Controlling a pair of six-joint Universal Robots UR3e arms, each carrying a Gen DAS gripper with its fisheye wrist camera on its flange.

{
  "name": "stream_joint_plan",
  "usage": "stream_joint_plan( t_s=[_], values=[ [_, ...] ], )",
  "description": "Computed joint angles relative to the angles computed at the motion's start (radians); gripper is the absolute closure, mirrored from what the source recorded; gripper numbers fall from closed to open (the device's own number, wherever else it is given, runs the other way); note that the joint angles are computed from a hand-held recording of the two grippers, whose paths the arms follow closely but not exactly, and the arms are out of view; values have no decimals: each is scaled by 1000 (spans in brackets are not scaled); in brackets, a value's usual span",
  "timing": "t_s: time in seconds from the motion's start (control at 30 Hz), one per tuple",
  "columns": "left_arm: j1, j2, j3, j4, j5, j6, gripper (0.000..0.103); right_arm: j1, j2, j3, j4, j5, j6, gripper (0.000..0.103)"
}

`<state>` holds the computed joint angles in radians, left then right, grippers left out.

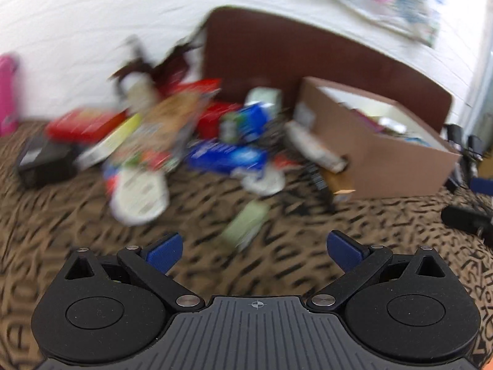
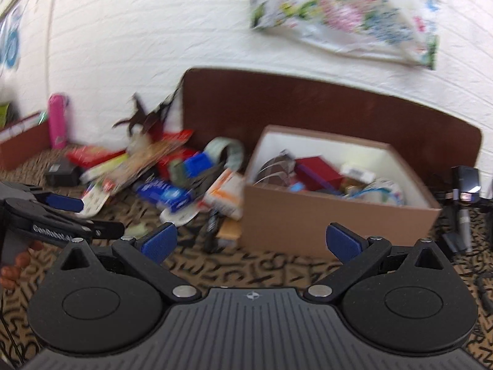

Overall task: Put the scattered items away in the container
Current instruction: 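Move the left gripper back to the pile toward the small green box, then grasp the green box with the left gripper while the right gripper grasps the black marker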

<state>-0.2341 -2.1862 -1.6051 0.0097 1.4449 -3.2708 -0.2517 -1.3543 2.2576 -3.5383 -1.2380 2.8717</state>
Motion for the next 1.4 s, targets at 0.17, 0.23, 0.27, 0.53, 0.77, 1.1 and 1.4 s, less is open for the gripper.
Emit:
stream_joint_plan(
  t_s=[0.17,0.23,0.27,0.53,0.77,1.1,1.4],
  values=[
    [52,22,-90,84,-9,24,0,138,117,-81,27,-35,8,1],
    [58,13,-83,93,-23,29,0,175,153,-118,36,-49,11,1],
    [61,4,-72,89,-31,32,1,190,169,-137,43,-56,12,1],
    [71,-125,127,-27,-124,80,13,225,275,-237,114,-86,23,9],
    [63,-251,336,-170,-148,91,26,204,374,-347,174,-101,78,21],
    [44,-390,576,-293,-149,99,62,211,582,-630,235,-194,188,51],
    [36,-376,561,-307,-133,117,81,210,641,-720,237,-207,213,86]
  ],
)
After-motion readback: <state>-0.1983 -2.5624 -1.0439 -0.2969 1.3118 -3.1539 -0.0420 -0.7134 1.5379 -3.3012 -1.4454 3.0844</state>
